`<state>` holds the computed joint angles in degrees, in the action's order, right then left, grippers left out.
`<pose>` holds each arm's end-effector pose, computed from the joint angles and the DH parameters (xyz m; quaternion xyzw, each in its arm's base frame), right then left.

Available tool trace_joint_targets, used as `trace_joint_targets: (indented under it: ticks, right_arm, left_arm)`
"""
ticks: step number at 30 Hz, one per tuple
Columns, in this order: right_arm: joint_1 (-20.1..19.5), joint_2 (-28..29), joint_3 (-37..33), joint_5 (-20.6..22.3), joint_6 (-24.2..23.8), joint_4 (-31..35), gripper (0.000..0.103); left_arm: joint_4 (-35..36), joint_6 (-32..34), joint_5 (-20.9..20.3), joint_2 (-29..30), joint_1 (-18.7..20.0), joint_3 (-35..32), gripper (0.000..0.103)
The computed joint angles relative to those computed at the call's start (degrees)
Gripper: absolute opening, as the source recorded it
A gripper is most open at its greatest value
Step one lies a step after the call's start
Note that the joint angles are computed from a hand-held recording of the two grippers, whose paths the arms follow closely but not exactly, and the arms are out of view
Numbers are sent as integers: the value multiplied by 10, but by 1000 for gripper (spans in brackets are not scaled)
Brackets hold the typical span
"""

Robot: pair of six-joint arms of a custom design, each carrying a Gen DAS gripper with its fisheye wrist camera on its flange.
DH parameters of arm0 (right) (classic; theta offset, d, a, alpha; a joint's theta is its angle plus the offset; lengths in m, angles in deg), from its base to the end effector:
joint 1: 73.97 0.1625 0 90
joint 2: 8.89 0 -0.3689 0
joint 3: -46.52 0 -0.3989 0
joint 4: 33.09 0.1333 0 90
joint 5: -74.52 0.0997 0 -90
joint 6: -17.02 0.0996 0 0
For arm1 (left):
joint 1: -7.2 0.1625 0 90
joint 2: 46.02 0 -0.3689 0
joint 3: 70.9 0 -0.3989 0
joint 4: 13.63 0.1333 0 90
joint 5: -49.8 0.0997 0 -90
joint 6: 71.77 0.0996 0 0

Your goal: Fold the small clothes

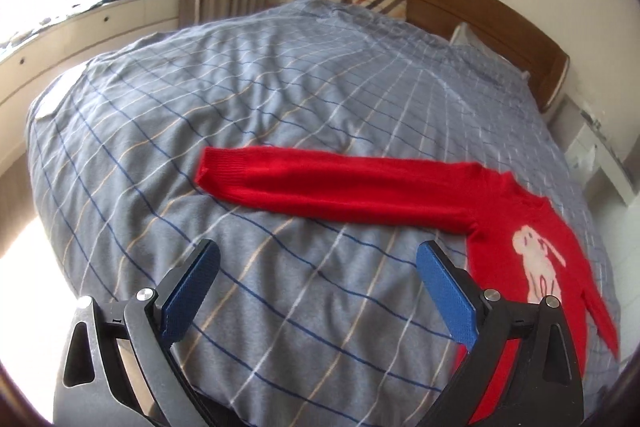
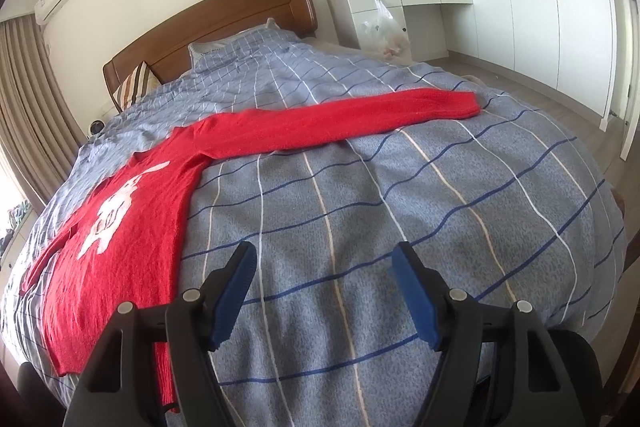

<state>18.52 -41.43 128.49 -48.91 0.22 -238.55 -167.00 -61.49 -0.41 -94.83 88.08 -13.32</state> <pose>0.1082 -0.6828 0.1153 -0.0199 -0.8180 0.4877 0.3043 0.0745 -0.7790 0.4162 -0.0131 0.8499 -0.4282 0.3067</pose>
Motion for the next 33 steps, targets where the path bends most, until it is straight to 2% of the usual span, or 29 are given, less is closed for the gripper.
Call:
trace_joint_targets:
  ticks: [3,6,8,12,20,31,33]
  right_arm:
    - [2,3,-3,-4,-9,-4,74]
    - [3,5,-6,-6,-12,0,76]
    - [3,4,-5,-6,-11,1,76]
    - [2,4,-5,-8,-7,1,77]
    - [1,3,-4,-7,-6,4,78]
    - [-1,2,-5,-5,4,15,81]
    - [-2,1,-4,-3,6,20,85]
  left_arm:
    - [3,33,-22,0,-8,37,99]
    - [9,19,-50,7,-3,54,99]
    - [14,2,-54,13,0,61,99]
    - [37,-10,-37,32,10,50,99]
    - [7,67,4,47,7,59,103]
    - [87,25,1,55,11,21,103]
    - [97,11,2,58,11,13,103]
